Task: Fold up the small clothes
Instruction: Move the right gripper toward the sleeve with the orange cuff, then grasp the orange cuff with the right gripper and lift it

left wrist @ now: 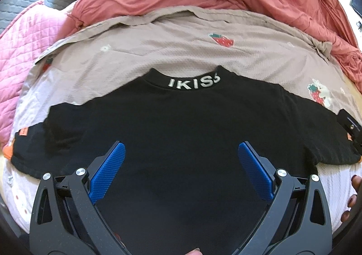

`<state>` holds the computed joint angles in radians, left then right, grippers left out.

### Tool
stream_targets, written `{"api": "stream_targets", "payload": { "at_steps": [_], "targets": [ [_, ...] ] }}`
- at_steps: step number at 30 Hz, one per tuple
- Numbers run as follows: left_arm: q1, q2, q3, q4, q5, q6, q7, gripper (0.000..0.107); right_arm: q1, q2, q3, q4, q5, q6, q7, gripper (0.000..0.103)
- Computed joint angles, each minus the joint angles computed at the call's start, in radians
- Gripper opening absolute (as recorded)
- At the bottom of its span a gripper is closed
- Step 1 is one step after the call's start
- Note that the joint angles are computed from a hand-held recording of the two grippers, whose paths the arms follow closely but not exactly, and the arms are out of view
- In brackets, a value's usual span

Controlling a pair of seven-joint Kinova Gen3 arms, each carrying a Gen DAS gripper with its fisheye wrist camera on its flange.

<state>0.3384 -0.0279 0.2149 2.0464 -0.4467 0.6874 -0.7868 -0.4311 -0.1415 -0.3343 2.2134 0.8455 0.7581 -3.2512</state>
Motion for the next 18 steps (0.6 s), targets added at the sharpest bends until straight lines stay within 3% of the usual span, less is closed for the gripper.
{"api": "stream_targets", "payload": {
  "at_steps": [7, 12, 18],
  "targets": [
    [0.059, 0.084, 0.005, -0.027, -0.031, 0.001, 0.07, 0.094, 0.035, 0.007, 0.009, 0.04, -0.009, 0.043, -0.056, 0.099],
    [0.123, 0.134, -0.01, -0.048, -0.061, -0.001, 0.106, 0.094, 0.068, -0.009, 0.063, 0.064, -0.066, 0.008, -0.065, 0.099],
    [0.182, 0.17, -0.026, -0.062, -0.083, -0.019, 0.116, 0.094, 0.176, -0.086, 0.088, 0.131, -0.11, -0.049, -0.182, 0.099]
  ]
}}
